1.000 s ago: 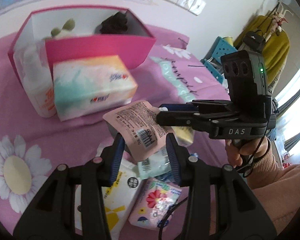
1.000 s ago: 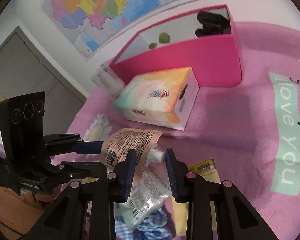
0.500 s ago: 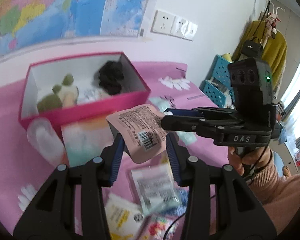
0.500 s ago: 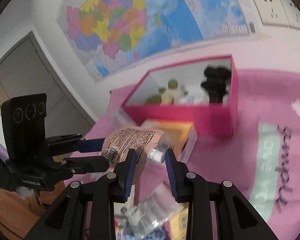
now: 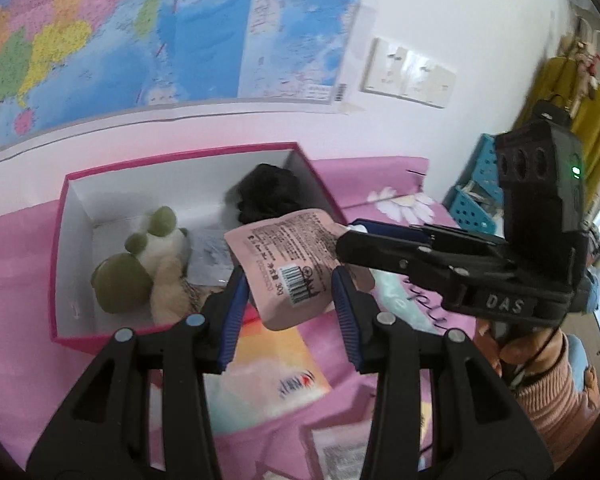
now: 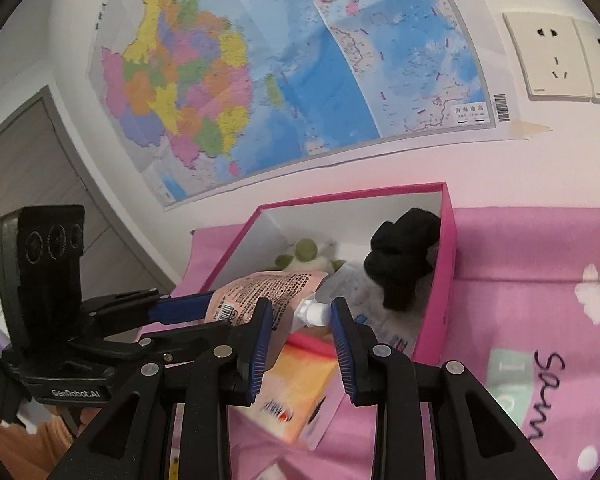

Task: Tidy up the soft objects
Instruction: 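Carry the peach pouch into the pink box and open the left tool, then move the left tool back to the clear plastic packet on the table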

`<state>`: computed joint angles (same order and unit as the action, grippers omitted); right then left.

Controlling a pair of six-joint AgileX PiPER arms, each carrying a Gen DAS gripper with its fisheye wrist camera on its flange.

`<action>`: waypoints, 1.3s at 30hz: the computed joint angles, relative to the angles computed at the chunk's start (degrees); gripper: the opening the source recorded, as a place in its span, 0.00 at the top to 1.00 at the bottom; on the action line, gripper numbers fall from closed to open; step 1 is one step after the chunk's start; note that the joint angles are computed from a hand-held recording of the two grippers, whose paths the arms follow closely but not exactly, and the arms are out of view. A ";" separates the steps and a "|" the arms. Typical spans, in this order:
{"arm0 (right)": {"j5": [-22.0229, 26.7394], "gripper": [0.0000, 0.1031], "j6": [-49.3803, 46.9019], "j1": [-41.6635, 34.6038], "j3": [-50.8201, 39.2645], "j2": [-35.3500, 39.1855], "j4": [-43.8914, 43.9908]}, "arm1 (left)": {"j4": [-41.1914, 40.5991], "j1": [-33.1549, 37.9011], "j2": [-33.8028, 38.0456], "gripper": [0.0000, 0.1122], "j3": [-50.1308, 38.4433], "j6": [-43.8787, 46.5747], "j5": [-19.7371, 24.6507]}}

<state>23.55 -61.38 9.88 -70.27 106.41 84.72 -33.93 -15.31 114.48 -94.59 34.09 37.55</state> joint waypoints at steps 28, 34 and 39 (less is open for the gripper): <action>4.05 0.55 -9.04 -1.87 6.57 -3.13 11.69 | -6.99 0.85 -8.91 0.61 16.24 10.69 -8.41; 6.27 0.53 -10.72 -1.01 13.75 -9.47 10.73 | -18.15 2.45 -14.63 0.56 26.65 25.63 -6.34; 8.40 0.53 -10.70 0.27 20.05 -12.59 9.49 | -19.63 2.64 -15.17 0.56 31.89 28.59 -5.11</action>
